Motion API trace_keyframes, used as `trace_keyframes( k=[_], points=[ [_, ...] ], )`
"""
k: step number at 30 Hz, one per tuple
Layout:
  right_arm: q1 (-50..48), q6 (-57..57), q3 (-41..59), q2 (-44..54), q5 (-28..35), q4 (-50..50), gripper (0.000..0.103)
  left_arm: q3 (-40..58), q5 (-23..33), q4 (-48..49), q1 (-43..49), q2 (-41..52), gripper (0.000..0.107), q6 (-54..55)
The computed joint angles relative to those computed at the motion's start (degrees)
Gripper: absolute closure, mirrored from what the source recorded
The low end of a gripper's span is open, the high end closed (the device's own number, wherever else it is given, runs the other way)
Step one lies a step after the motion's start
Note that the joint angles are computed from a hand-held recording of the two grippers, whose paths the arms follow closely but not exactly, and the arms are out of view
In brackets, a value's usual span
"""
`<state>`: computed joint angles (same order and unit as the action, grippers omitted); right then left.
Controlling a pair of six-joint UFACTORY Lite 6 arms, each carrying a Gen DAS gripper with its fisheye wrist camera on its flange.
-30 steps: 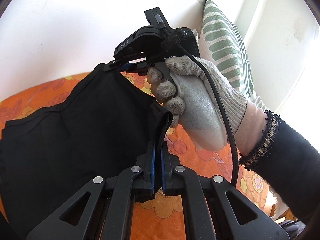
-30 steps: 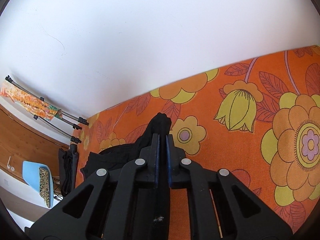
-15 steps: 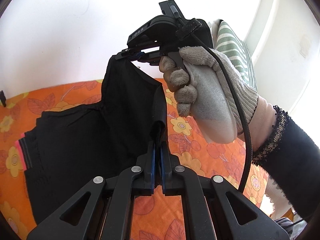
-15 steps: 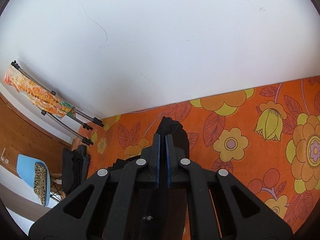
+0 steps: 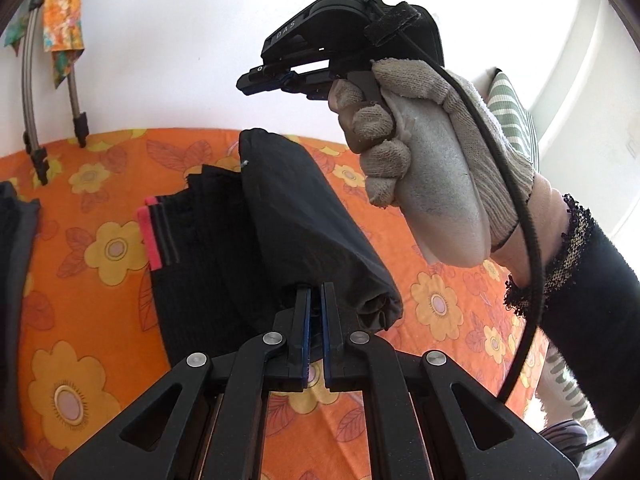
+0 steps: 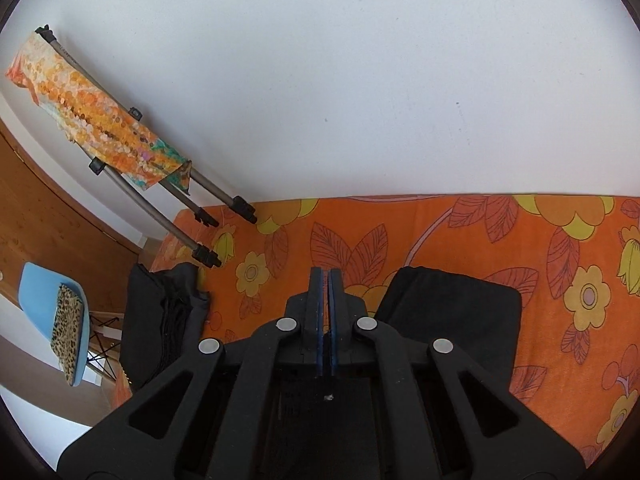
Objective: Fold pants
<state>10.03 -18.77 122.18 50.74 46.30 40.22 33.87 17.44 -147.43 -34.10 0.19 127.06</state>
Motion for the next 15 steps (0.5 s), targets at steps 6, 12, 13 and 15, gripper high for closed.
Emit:
trace_keyframes(
  k=[6,12,13,15],
  points=[
    [2.0,3.9,-6.5,-3.3,-0.1,-9.5,0.073,-4.9,4.2,6.6,5.2,0.2,0.104,-2.9],
    [3.5,11.9,-7.7,-2.5,1.3,-21.1,0.063,-3.3,6.2,19.7,9.2,3.1,0.101,-12.4],
    [3.8,13.3,-6.9,-2.0,1.5,-22.1,0.063,-3.1,6.1,20.9,9.8,3.0,0.099,-13.7],
    [4.3,16.0,-3.5,0.4,2.9,-23.7,0.063,-2.1,7.8,23.7,12.4,4.6,0.084,-15.6]
  ],
)
